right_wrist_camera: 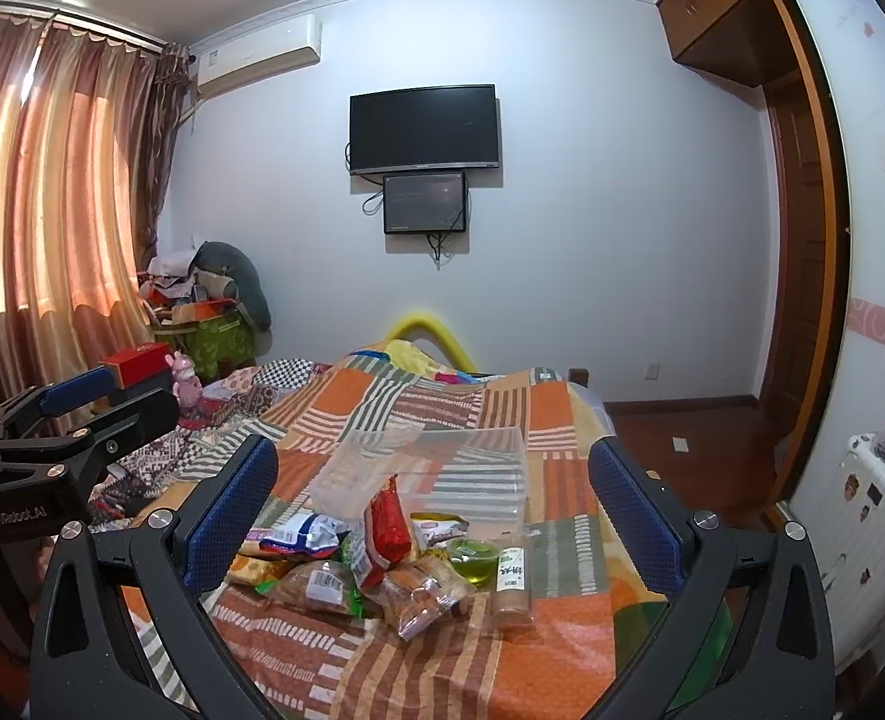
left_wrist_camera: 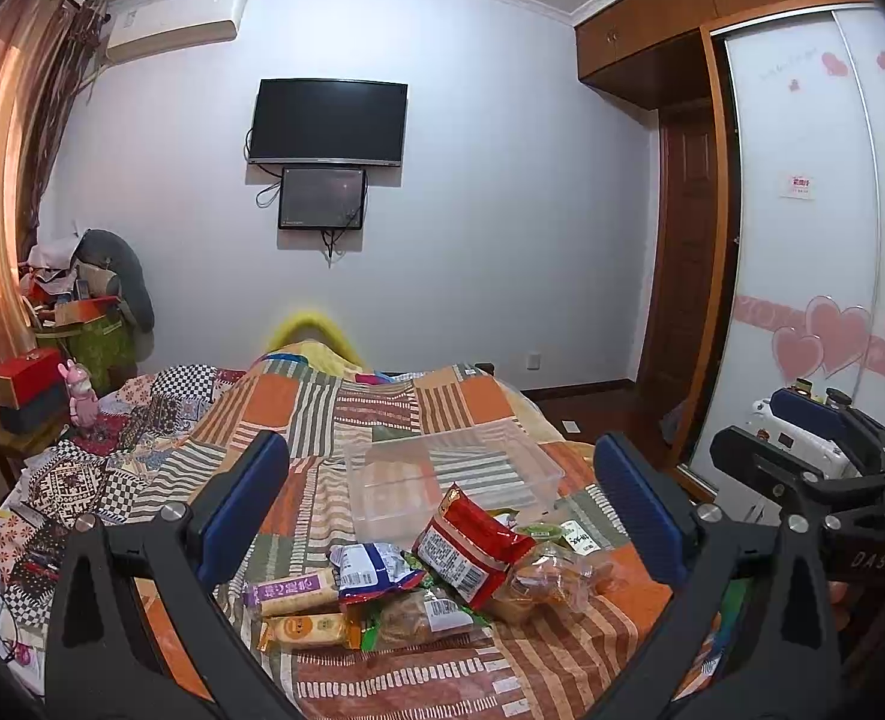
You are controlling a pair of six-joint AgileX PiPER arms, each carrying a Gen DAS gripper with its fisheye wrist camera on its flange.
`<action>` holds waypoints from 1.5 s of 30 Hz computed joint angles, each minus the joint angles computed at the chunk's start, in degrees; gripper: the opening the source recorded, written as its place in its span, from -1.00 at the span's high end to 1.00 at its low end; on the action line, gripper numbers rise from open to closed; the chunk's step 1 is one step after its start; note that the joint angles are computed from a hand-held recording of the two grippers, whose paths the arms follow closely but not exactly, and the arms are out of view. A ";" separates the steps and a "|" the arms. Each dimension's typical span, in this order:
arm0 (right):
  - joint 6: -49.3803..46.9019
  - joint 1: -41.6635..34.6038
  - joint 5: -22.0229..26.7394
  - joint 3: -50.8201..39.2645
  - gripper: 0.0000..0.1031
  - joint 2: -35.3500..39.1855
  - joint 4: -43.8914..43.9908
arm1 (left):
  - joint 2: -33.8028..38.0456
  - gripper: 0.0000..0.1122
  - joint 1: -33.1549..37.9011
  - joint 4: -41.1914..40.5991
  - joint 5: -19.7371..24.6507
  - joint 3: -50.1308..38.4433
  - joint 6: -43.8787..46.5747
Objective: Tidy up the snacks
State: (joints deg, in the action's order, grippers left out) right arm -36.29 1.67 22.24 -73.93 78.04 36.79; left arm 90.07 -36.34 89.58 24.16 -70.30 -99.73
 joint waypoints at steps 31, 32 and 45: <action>-0.42 -0.21 -0.11 -0.30 -1.00 -0.02 0.74 | 0.41 -0.84 0.47 2.35 -1.14 0.58 -3.15; -0.45 -0.22 -0.12 -0.22 -1.00 -0.06 0.78 | 0.44 -0.84 0.45 2.41 -1.06 0.61 -3.22; -0.49 -0.25 -0.17 0.02 -1.00 -0.05 1.24 | 0.27 -0.84 0.80 4.02 -1.52 1.17 -4.46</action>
State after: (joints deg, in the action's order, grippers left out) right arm -36.77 1.42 22.07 -73.91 77.99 38.03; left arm 90.34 -35.54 93.60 22.64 -69.13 -104.19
